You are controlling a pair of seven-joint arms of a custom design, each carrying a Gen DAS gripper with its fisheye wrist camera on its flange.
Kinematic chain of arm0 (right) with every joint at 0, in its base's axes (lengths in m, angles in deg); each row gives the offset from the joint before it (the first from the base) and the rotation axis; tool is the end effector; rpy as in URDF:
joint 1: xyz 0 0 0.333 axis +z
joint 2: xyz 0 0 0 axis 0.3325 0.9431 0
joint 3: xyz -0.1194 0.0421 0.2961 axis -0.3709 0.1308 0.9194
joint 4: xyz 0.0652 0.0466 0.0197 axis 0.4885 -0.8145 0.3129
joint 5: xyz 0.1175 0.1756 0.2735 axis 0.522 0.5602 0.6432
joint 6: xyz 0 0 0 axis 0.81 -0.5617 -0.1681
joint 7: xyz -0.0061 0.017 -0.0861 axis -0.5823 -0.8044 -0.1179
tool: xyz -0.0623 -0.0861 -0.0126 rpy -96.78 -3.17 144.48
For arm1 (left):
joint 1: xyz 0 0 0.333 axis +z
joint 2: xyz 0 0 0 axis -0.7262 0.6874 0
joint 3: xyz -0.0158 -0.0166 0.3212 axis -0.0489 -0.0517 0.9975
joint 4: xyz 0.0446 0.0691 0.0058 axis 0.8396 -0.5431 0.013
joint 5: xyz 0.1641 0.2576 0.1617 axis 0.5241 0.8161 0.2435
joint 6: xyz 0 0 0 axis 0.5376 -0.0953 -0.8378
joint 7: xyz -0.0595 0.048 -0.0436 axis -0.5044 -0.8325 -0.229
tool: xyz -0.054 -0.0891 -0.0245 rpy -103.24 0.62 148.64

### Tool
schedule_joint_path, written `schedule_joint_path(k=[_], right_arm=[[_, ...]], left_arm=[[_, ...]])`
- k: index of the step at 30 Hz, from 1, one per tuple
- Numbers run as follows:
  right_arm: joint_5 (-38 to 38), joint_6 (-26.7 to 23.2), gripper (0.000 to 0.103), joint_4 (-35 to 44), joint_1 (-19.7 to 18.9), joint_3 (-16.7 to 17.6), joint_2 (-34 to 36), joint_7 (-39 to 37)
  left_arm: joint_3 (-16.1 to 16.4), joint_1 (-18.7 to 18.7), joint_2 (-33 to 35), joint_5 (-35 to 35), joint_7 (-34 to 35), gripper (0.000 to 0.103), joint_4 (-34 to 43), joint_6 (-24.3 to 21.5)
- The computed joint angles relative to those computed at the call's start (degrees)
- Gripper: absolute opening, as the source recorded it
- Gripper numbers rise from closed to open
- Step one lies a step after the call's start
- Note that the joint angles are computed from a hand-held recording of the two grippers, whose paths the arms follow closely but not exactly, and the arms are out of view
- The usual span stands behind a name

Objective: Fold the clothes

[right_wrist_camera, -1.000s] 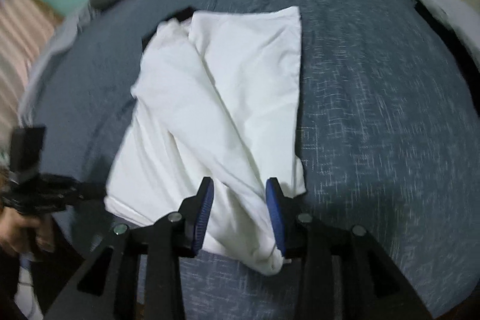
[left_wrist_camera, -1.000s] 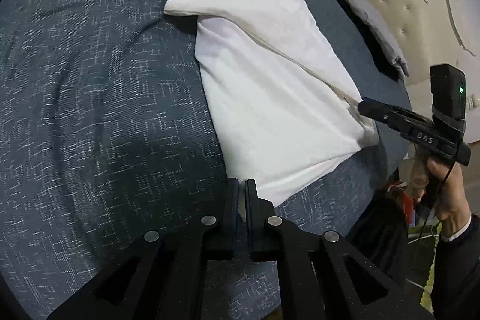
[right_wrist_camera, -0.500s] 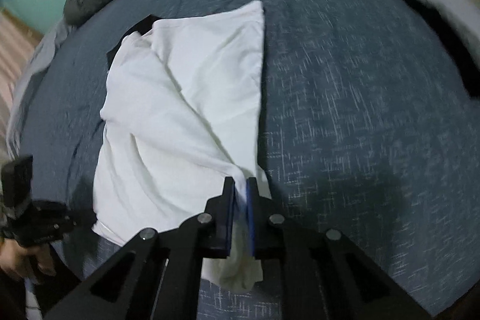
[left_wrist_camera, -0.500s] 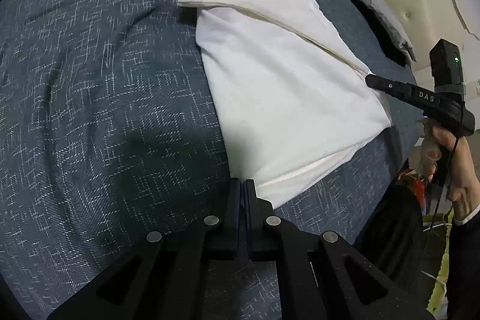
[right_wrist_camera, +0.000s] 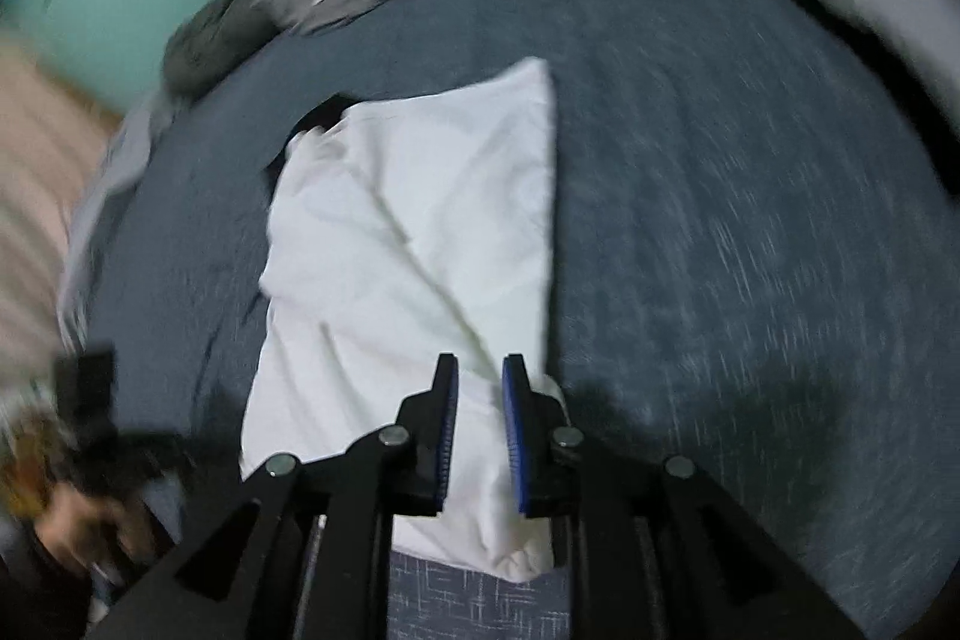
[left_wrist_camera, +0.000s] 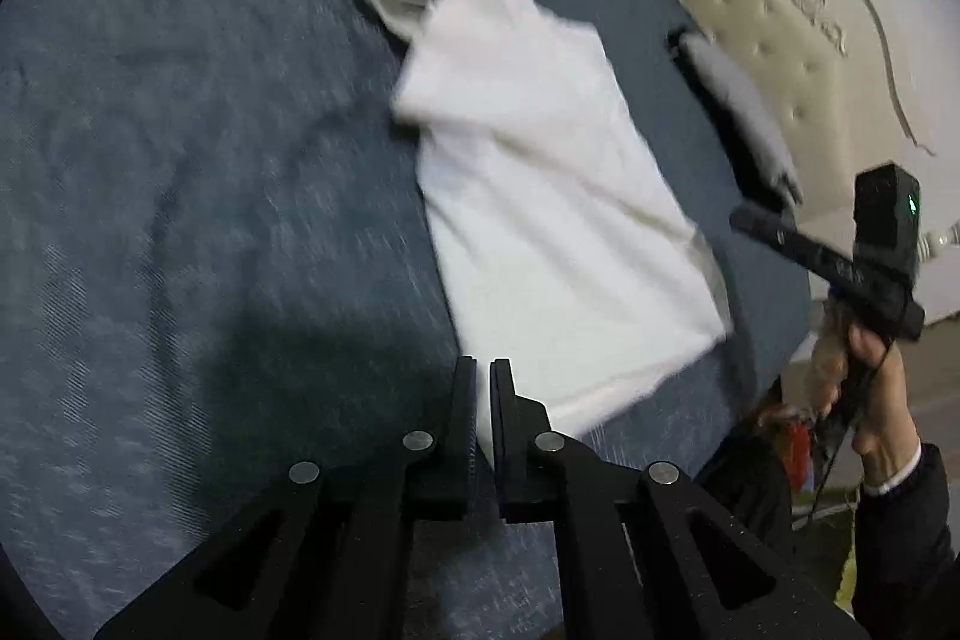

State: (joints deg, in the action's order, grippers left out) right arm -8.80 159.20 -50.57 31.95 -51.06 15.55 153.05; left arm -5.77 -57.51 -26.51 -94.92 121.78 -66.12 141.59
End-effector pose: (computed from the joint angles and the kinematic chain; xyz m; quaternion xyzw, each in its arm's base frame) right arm 0.4859 0.1414 0.5914 -0.7981 0.5348 0.0166 0.2771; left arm 0.3687 -0.0368 0.5210 0.7458 -0.5834 0.3172 0.0535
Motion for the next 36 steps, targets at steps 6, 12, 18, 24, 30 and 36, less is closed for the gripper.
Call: schedule_joint_path(k=[6,12,18,24,30,36], right_arm=[[-0.6,0.9,0.039,2.8,3.8,3.0,1.6,-4.2],[-5.1,2.2,0.041,6.2,7.9,5.7,6.3,-3.1],[-8.7,3.3,0.041,11.0,11.2,7.0,12.2,-1.1],[-15.8,4.2,0.041,14.6,14.5,7.3,16.7,1.4],[-23.5,4.5,0.041,15.3,16.7,6.5,18.8,4.4],[-19.8,5.1,0.018,14.9,15.1,6.4,18.3,4.0]], left_arm=[[0.3,3.1,-1.8,2.3,-3.9,0.018,-1.2,5.1],[2.1,2.2,-1.4,2.5,-5.6,0.035,-4.4,13.9],[5.6,1.3,-1.0,3.2,-4.5,0.038,-7.4,20.4],[8.0,0.2,-0.4,5.1,-3.2,0.049,-8.4,22.6],[10.2,-2.3,-0.1,4.0,-0.5,0.049,-7.8,22.9],[11.3,-4.3,0.4,1.0,1.6,0.050,-7.6,23.5]])
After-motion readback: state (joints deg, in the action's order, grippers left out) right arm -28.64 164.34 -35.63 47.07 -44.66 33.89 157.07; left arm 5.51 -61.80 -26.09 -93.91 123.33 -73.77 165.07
